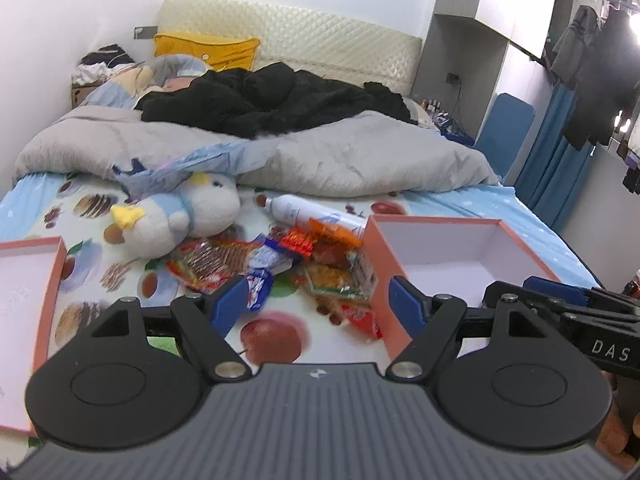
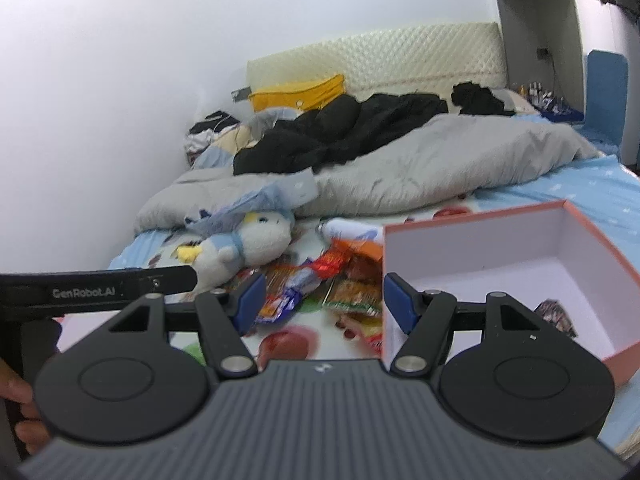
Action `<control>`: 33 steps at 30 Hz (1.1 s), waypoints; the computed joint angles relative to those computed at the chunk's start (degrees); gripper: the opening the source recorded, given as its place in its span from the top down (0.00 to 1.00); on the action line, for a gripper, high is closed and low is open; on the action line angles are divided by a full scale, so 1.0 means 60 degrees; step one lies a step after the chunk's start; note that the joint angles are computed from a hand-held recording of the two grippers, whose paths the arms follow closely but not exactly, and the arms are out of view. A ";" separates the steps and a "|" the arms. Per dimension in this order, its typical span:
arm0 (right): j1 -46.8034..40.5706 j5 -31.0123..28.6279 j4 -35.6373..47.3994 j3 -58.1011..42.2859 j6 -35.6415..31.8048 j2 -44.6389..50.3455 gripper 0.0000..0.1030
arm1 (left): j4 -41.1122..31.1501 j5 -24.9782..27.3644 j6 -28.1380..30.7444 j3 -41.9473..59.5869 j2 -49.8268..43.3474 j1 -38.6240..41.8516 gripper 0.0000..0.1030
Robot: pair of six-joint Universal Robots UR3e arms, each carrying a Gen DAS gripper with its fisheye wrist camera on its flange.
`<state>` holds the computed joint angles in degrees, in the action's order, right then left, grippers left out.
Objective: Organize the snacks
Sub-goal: 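Move both tools back toward the snack pile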
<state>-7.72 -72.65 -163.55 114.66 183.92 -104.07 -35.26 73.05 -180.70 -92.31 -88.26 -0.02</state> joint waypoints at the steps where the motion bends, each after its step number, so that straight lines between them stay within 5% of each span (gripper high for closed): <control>1: 0.0141 -0.0142 -0.0066 0.0057 0.0028 0.0026 0.35 | 0.0011 -0.0061 -0.0007 -0.0158 0.0106 0.0081 0.22; 22: 0.1979 -0.1851 -0.0151 0.1072 0.0429 -0.0050 0.35 | -0.0258 -0.0816 0.0649 -0.2765 0.1891 0.1444 0.22; 33: 0.2900 -0.2902 -0.0326 0.0292 0.0532 0.1032 0.35 | -0.0251 -0.1230 0.0914 -0.3038 0.1988 0.2316 0.22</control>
